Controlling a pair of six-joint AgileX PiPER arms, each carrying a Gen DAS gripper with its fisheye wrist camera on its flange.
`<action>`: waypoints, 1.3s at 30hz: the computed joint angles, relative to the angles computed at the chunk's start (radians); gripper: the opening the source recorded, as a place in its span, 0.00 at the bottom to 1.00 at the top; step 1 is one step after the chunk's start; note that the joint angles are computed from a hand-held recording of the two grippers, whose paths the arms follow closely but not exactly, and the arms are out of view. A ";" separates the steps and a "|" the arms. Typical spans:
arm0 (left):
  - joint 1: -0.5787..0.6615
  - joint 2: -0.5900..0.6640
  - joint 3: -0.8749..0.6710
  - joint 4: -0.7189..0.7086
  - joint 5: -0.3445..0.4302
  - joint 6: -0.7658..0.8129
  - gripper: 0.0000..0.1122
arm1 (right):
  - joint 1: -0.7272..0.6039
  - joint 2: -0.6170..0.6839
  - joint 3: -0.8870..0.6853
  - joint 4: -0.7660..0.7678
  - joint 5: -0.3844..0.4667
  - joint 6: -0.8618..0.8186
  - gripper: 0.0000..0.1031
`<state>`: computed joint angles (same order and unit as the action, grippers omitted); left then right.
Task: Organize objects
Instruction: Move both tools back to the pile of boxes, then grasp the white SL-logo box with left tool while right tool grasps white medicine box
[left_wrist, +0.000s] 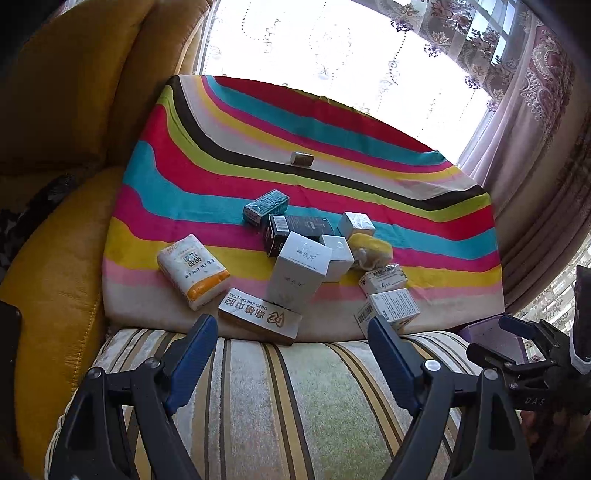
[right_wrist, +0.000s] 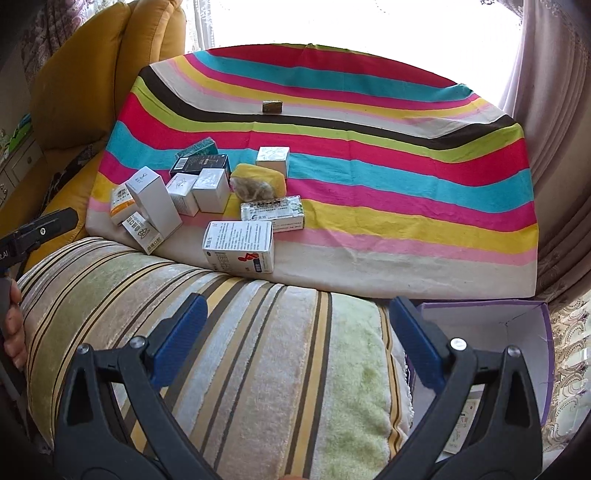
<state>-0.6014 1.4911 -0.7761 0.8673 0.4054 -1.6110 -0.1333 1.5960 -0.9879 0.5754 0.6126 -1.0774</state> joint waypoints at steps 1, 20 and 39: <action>0.015 0.022 -0.019 -0.044 -0.009 0.053 0.75 | 0.019 0.009 -0.006 -0.021 -0.005 0.026 0.97; 0.148 0.291 -0.287 -0.477 -0.007 0.616 0.75 | 0.238 0.229 -0.196 -0.310 -0.007 0.350 0.97; 0.173 0.331 -0.283 -0.561 -0.079 0.709 0.41 | 0.305 0.373 -0.314 -0.433 -0.023 0.472 0.78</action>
